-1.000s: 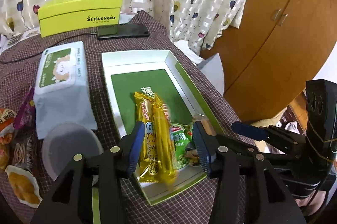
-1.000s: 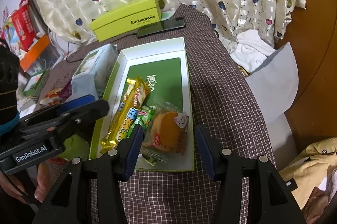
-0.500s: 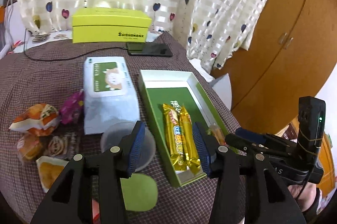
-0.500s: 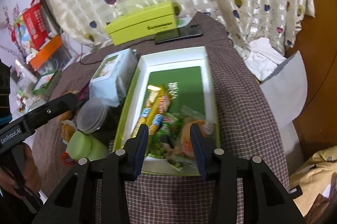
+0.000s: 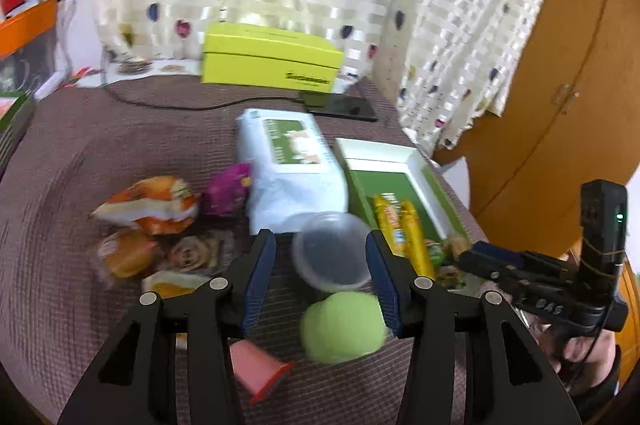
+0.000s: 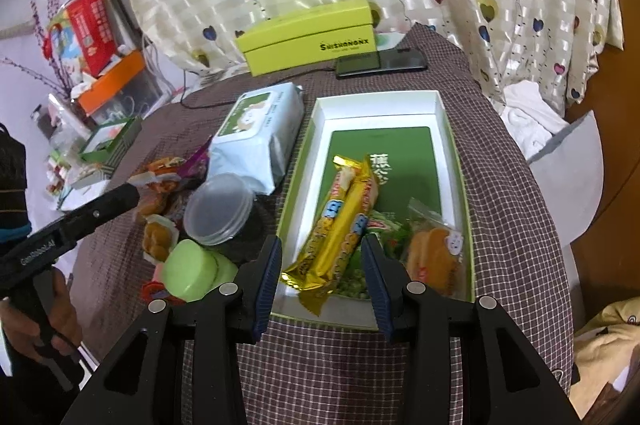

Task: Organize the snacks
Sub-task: 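Withdraw both grippers from the box toward the remaining snacks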

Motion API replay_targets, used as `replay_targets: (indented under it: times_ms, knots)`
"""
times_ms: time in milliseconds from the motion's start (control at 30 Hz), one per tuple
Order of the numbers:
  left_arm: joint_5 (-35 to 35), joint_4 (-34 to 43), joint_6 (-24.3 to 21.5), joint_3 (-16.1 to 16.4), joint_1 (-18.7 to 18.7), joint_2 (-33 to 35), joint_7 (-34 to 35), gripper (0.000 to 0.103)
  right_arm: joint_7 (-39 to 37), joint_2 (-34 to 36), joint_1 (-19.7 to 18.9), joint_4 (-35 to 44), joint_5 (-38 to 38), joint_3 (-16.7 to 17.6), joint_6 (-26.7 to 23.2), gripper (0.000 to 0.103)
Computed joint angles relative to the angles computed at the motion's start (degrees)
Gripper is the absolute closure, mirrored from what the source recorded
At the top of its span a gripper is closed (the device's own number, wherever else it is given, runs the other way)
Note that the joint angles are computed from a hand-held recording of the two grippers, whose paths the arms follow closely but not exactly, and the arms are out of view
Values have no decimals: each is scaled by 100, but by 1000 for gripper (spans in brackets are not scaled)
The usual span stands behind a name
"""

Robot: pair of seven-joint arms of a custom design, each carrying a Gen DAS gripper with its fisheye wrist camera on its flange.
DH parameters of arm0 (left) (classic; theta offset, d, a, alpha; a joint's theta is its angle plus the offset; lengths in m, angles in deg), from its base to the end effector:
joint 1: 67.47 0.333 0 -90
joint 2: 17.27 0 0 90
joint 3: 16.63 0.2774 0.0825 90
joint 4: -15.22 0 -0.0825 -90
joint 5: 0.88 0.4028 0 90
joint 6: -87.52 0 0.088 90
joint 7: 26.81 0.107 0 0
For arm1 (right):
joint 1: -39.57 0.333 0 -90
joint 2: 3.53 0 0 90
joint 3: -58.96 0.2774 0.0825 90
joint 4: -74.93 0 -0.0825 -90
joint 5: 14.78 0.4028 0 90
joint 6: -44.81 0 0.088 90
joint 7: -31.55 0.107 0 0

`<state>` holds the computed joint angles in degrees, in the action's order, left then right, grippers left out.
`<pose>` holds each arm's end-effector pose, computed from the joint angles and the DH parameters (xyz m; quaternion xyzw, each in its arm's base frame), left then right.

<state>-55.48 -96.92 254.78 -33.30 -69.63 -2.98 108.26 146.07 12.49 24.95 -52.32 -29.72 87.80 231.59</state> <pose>0.6263 -0.1515 0.3669 -0.5720 0.7092 -0.3977 0.1078 0.5762 0.1661 0.3079 -0.6572 0.6444 -0.1489 0.3616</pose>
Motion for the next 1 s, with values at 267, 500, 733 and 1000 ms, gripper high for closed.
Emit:
replay_targets:
  times_ms: [267, 500, 733, 1000]
  knots:
    - [-691, -365, 268, -4, 184, -206, 555, 54, -124, -103, 930, 68, -153, -739, 114, 61]
    - [-873, -569, 388, 146, 205, -278, 621, 54, -273, -51, 884, 172, -228, -551, -7, 59]
    - [-583, -713, 357, 301, 208, -270, 192, 55, -481, -84, 1075, 191, -20, -637, -69, 58]
    - [-305, -721, 185, 295, 293, -180, -89, 54, -713, -29, 1000, 240, 165, -494, -115, 58]
